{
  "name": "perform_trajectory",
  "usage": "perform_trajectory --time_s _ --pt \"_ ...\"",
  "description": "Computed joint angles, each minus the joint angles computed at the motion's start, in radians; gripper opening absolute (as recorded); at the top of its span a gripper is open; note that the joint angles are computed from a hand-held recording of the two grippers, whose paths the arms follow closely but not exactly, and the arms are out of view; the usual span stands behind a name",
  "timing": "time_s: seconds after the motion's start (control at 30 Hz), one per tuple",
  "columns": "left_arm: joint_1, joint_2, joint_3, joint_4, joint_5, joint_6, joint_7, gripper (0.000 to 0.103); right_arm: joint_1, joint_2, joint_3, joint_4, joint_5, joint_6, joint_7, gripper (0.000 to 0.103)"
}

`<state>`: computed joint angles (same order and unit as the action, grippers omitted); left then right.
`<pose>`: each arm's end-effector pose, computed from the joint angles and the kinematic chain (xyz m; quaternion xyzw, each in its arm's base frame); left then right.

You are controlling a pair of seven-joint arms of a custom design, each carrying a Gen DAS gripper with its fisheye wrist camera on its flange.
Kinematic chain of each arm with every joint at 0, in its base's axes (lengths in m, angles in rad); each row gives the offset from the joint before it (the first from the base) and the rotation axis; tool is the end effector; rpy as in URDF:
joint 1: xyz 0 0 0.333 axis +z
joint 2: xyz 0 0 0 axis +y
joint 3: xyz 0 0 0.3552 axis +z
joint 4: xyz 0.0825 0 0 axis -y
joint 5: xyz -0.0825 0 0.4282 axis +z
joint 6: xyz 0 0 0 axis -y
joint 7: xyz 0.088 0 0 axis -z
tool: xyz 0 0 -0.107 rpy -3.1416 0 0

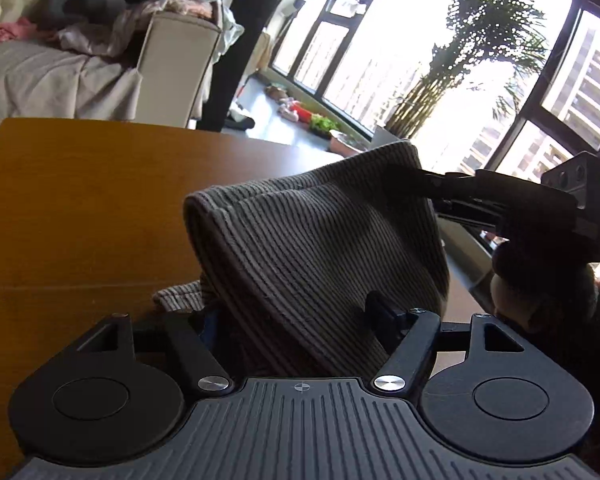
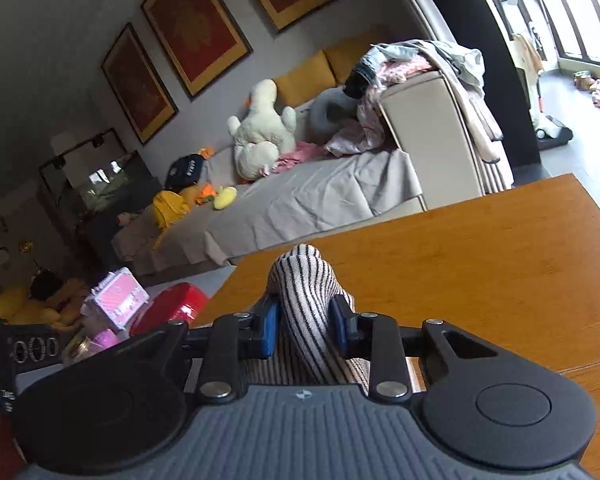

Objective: Fold clothes

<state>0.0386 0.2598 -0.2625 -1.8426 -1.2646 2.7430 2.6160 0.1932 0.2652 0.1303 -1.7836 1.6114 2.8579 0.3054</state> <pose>0.6950 -0.1050 0.4553 -0.5620 0.6724 -0.4759 0.0751 0.6857 0.1642 0.4695 -0.6323 0.5569 -0.1068 0.5279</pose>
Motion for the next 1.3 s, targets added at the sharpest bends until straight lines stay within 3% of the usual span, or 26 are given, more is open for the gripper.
perform_trajectory --time_s 0.07,0.1,0.2,0.3,0.4,0.47,0.53,0.57,0.63,0.7,0.77,0.87,0.97,1.03,1.07,1.1,1.17,1.3 --pt "0.008 -0.005 0.005 -0.019 -0.005 -0.036 -0.029 0.074 0.034 0.049 -0.022 0.015 -0.232 0.063 0.218 0.029" --pt "0.005 -0.004 0.008 -0.022 0.004 -0.036 -0.045 0.073 0.034 0.067 -0.025 0.016 -0.282 0.062 0.276 0.035" --pt "-0.003 -0.015 0.009 -0.031 0.024 -0.011 -0.030 0.074 -0.010 0.070 0.027 0.009 -0.235 0.084 0.229 0.040" --pt "-0.022 -0.047 -0.001 -0.038 0.035 0.103 0.072 0.077 -0.027 0.055 0.060 -0.009 -0.239 0.137 0.185 0.040" --pt "-0.018 -0.066 -0.030 -0.009 -0.123 0.220 0.287 0.086 -0.028 0.039 0.089 -0.034 -0.244 0.200 0.103 0.040" --pt "-0.021 -0.058 -0.027 0.036 -0.218 0.219 0.402 0.087 -0.029 0.035 0.106 -0.037 -0.236 0.230 0.066 0.040" --pt "-0.043 -0.028 -0.011 0.080 -0.163 0.184 0.399 0.087 -0.024 0.032 0.109 -0.039 -0.256 0.248 0.083 0.040" --pt "-0.041 -0.011 -0.018 0.102 -0.114 0.170 0.376 0.086 -0.025 0.024 0.110 -0.046 -0.268 0.251 0.099 0.040" --pt "-0.081 0.048 0.024 0.144 0.100 0.132 0.185 0.084 -0.028 -0.003 0.109 -0.073 -0.294 0.249 0.144 0.047" --pt "-0.121 0.103 0.067 0.180 0.292 0.117 0.023 0.081 -0.033 -0.043 0.102 -0.114 -0.310 0.243 0.192 0.079" --pt "-0.158 0.150 0.115 0.202 0.436 0.123 -0.099 0.085 -0.041 -0.101 0.096 -0.172 -0.270 0.226 0.191 0.083" --pt "-0.081 0.187 0.060 0.226 0.388 0.073 -0.141 0.094 -0.017 -0.180 0.037 -0.275 -0.335 0.153 0.322 0.084" --pt "-0.003 0.214 0.004 0.255 0.341 -0.015 -0.198 0.095 -0.010 -0.212 -0.023 -0.324 -0.361 -0.026 0.507 0.083" --pt "0.035 0.226 -0.032 0.260 0.326 -0.033 -0.205 0.095 -0.012 -0.196 -0.042 -0.318 -0.282 -0.147 0.517 0.075" --pt "0.050 0.229 -0.047 0.261 0.324 -0.039 -0.212 0.095 -0.011 -0.182 -0.046 -0.308 -0.248 -0.187 0.507 0.064" --pt "0.064 0.231 -0.060 0.262 0.325 -0.044 -0.219 0.095 -0.007 -0.165 -0.046 -0.292 -0.233 -0.195 0.495 0.059" --pt "0.083 0.221 -0.073 0.244 0.329 -0.043 -0.233 0.095 0.001 -0.124 -0.044 -0.242 -0.246 -0.179 0.490 0.059" --pt "0.102 0.190 -0.079 0.203 0.331 -0.037 -0.258 0.095 0.011 -0.029 -0.025 -0.119 -0.325 -0.062 0.449 0.059"
